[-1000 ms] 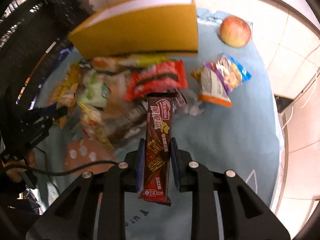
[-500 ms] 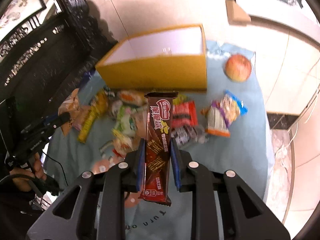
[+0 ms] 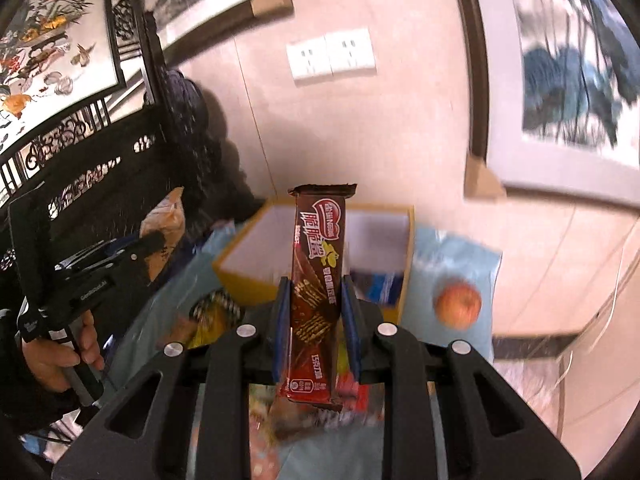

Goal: Organize snacks
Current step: 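Carry the bread bag and chocolate bar over the yellow box, then open both tools to drop the snacks into the box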

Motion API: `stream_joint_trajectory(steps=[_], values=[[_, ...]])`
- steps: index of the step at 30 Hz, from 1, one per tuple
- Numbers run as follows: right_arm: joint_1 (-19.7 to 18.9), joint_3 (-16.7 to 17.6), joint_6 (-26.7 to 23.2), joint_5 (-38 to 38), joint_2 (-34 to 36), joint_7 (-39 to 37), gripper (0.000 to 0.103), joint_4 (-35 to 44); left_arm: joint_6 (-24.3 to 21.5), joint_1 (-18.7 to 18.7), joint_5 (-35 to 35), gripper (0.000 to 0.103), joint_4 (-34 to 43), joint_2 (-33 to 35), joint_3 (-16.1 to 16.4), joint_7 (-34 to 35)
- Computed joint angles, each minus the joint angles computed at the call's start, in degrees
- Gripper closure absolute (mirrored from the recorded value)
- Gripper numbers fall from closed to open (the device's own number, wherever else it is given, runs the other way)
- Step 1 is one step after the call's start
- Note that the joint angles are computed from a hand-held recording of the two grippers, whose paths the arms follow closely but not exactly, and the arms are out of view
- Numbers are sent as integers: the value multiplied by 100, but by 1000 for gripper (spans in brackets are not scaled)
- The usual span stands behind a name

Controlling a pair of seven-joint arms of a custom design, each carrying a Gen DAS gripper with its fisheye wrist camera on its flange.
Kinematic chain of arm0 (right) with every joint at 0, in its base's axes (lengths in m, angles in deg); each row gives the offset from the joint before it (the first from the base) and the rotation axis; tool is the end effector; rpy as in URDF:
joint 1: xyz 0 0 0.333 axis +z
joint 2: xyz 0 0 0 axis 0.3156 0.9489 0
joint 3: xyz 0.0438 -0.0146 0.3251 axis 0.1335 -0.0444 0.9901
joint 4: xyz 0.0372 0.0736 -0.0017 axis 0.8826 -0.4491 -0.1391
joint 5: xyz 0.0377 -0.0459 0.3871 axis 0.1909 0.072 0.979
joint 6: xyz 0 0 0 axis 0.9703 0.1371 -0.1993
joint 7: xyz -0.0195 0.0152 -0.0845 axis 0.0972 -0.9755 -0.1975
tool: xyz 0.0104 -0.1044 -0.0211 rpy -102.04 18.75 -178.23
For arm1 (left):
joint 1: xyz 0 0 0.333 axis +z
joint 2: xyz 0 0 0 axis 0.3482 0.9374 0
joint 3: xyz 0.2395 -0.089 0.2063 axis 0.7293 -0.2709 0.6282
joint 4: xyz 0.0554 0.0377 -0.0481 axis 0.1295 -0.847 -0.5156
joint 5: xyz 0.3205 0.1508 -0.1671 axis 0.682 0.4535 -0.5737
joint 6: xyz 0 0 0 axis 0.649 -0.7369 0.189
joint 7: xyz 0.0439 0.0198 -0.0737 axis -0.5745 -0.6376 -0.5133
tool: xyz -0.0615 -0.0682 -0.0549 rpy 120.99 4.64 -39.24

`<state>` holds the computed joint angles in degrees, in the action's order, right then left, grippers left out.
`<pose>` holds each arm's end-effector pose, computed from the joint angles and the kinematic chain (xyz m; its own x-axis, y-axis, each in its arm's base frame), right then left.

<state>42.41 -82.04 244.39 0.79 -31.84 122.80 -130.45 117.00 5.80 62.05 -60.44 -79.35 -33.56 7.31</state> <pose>0.4369 0.1479 0.5835 0.4032 -0.8950 -0.1908 -0.5741 -0.0850 -0.8144 0.4187 -0.0569 0.5598 -0.1330 -0.9871 0.0890 -0.4665 -0.0168 -0.8844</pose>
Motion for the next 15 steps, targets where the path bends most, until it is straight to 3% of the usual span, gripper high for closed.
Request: stream_joint_trajectory(steps=[5,8,14,15], values=[[-69,25,211,-110,782,-37,79,839,-43,474,-42,75,780,774,-405,-279],[-301,262,259,-455,1171,170,79,1192,-63,425,-82,75,1125,1132,-373,-270],[-662,598,335,-1403,1839,1001,79,1741,-17,-199,-487,75,1639,1712,185,185],[-739,654,402,-1730,1940,1276,79,1802,-46,-80,-513,74,1727,1815,77,189]])
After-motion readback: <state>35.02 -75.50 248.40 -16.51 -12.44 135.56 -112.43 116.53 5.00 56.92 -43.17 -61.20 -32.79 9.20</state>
